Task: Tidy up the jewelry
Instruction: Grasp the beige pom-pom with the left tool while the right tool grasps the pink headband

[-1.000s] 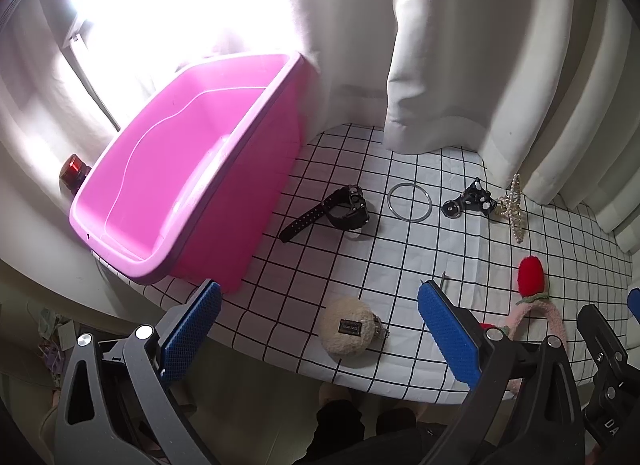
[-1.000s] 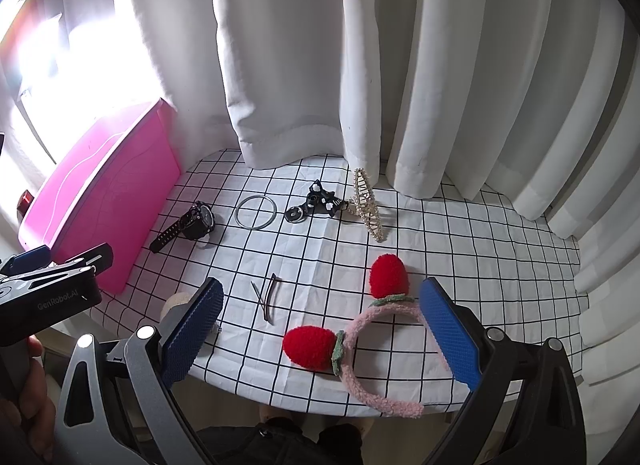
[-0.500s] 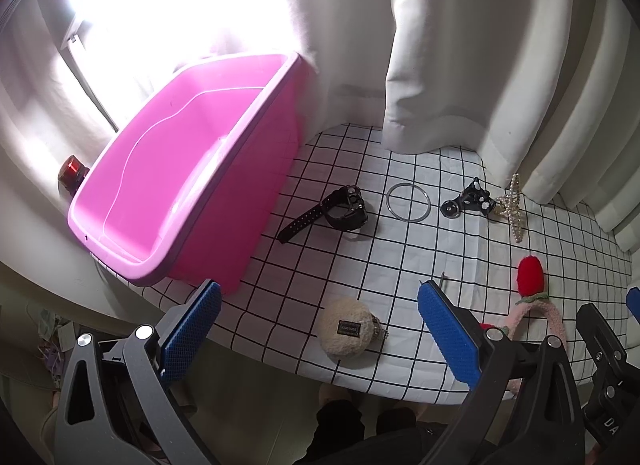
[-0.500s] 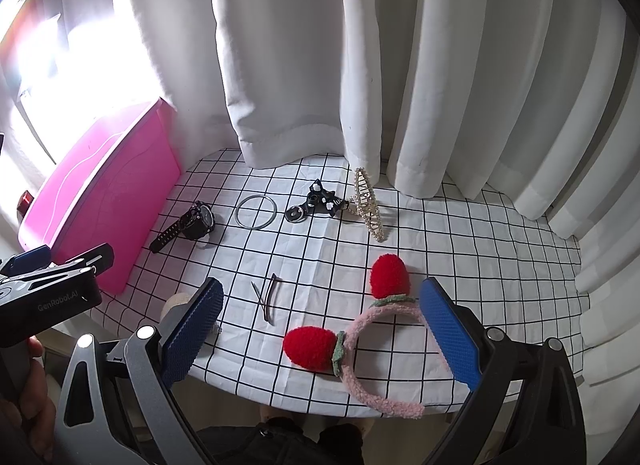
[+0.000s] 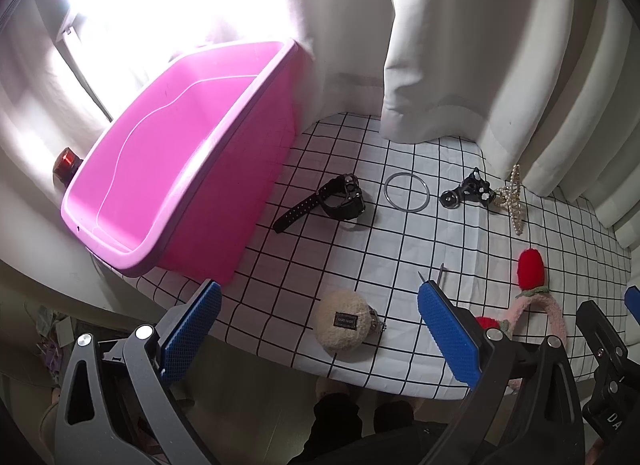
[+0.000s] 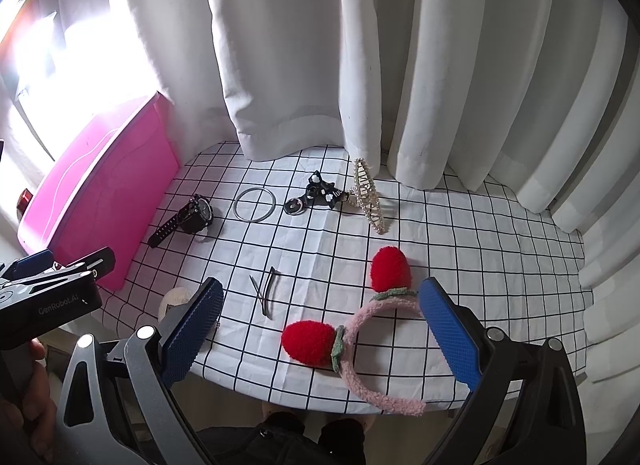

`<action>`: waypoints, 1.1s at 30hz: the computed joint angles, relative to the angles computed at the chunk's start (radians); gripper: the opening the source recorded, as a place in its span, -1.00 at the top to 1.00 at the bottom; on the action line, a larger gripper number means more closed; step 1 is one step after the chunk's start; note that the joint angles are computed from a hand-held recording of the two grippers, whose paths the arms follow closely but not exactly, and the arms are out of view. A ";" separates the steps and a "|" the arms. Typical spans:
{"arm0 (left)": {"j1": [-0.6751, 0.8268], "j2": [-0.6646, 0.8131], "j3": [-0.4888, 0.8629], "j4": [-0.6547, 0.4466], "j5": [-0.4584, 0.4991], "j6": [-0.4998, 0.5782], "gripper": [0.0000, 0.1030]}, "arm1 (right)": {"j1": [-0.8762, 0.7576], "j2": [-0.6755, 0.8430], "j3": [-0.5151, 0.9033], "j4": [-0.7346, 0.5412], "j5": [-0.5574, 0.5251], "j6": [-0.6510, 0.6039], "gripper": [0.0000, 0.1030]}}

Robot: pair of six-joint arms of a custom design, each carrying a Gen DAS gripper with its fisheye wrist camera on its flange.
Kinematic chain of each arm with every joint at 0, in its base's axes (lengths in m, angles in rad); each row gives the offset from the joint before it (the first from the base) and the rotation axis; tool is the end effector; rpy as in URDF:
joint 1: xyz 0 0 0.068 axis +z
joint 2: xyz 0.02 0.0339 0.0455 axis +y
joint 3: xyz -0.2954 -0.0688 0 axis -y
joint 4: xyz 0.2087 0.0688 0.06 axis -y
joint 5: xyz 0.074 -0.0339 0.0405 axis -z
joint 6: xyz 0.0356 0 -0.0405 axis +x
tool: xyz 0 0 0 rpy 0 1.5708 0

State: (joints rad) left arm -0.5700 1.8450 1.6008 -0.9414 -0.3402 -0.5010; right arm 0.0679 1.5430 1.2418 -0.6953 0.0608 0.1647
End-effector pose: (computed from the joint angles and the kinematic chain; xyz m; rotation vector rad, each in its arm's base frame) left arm 0.3073 -0.1829 0.3059 0.0027 2.6393 0.1272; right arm 0.2879 0.0174 0.3122 0.1471 2.5603 0.0104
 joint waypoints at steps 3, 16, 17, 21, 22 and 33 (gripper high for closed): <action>0.006 -0.002 -0.040 0.027 0.036 -0.007 -0.88 | -0.027 0.001 -0.029 0.013 -0.040 -0.009 -0.82; 0.045 0.013 -0.343 0.289 0.167 -0.014 -0.88 | -0.180 0.044 -0.214 0.135 -0.166 -0.085 -0.82; 0.048 0.021 -0.364 0.317 0.174 -0.014 -0.88 | -0.199 0.052 -0.230 0.149 -0.167 -0.095 -0.82; 0.049 0.067 -0.414 0.398 0.170 -0.008 -0.88 | -0.272 0.095 -0.277 0.213 -0.152 -0.140 -0.82; 0.050 0.081 -0.418 0.413 0.173 -0.006 -0.88 | -0.290 0.116 -0.281 0.227 -0.154 -0.154 -0.82; 0.057 0.178 -0.437 0.525 0.191 -0.017 -0.88 | -0.371 0.354 -0.250 0.371 -0.090 -0.322 -0.82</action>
State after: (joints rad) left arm -0.5129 2.0231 1.1634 -0.4162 -0.1496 -0.5182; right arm -0.3027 1.8971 0.9914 -0.3242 -0.0293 -0.1568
